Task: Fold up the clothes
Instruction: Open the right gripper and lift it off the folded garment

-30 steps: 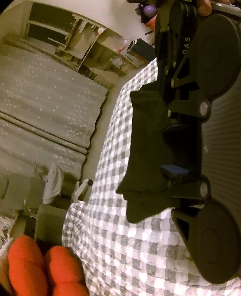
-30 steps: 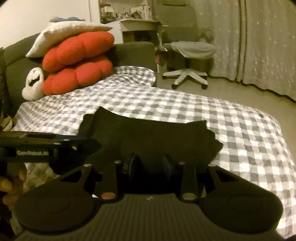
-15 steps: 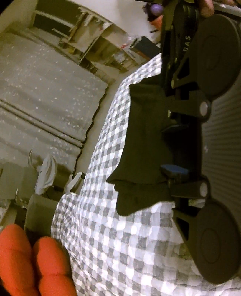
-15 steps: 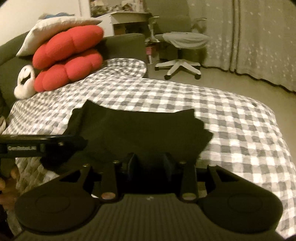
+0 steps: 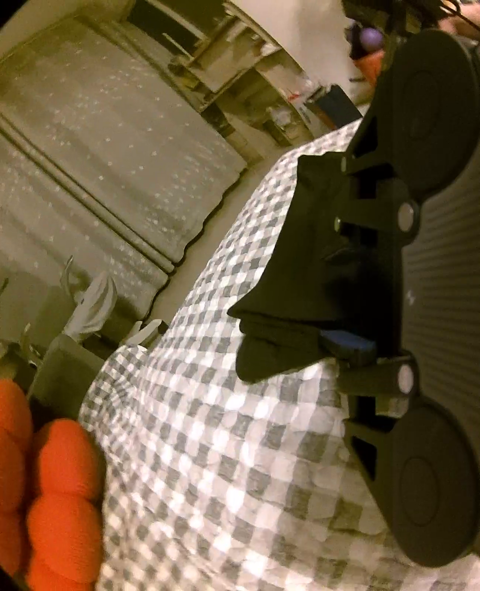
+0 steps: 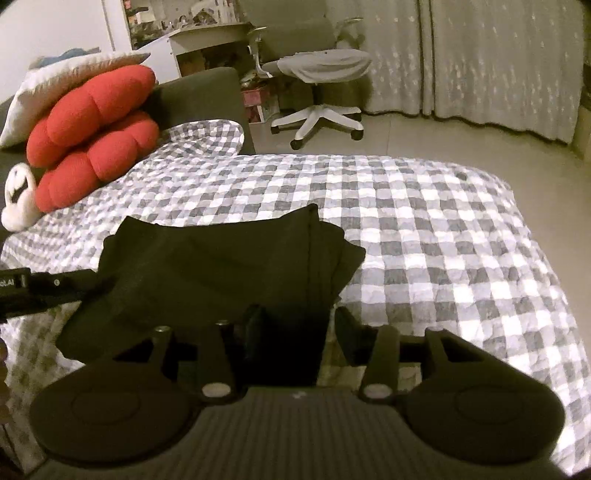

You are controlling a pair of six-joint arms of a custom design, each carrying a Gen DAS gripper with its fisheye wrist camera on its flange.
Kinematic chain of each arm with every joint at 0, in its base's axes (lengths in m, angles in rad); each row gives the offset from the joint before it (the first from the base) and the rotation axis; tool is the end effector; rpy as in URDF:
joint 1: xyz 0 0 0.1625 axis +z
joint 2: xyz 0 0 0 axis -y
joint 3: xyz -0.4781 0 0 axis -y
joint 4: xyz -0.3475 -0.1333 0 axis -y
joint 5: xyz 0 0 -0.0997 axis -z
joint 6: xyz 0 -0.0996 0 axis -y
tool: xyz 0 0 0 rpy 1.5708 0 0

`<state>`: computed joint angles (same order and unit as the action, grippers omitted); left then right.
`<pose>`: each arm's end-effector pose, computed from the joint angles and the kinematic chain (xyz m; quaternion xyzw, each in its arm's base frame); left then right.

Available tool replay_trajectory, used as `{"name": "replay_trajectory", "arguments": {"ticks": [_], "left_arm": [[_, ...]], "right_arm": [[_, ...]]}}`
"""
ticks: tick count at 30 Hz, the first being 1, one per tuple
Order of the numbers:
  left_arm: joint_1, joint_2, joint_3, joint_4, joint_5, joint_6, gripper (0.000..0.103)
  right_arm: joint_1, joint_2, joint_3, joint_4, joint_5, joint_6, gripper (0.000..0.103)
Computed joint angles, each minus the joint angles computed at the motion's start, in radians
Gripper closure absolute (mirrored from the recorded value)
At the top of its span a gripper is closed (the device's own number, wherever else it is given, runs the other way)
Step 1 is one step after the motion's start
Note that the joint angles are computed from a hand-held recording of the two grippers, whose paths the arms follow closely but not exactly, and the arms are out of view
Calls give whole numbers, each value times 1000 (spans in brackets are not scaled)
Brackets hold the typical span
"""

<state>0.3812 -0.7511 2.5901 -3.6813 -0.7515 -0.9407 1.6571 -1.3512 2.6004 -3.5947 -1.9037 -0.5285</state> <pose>-0.2683 -0.3296 0.1149 0.0593 0.9085 -0.4054 0.0825 0.1306 -0.3411 0.3019 0.2166 -0.8892 0.3298 0.2314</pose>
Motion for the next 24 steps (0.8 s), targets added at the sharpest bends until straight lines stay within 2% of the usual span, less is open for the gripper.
{"name": "replay_trajectory", "arguments": {"ticks": [5, 8, 9, 12, 14, 18, 20, 24], "left_arm": [[16, -8, 10, -28, -14, -20, 61], [18, -18, 21, -39, 4, -40, 48], [14, -21, 24, -38, 15, -40, 48], [17, -5, 39, -144, -4, -11, 44], [32, -1, 41, -179, -34, -6, 37], [52, 8, 37, -186, -78, -20, 36], [64, 16, 29, -188, -108, -7, 29], [73, 31, 13, -196, -122, 32, 23]], "right_arm": [[-21, -40, -8, 42, 20, 31, 46], [-48, -77, -9, 82, 58, 69, 41], [-61, -93, -12, 102, 79, 85, 39], [-101, -138, -25, 172, 147, 134, 37], [-122, -166, -39, 242, 188, 161, 36], [-120, -169, -46, 270, 177, 167, 35], [-120, -171, -49, 285, 172, 170, 35], [-138, -169, -49, 285, 206, 166, 24]]}}
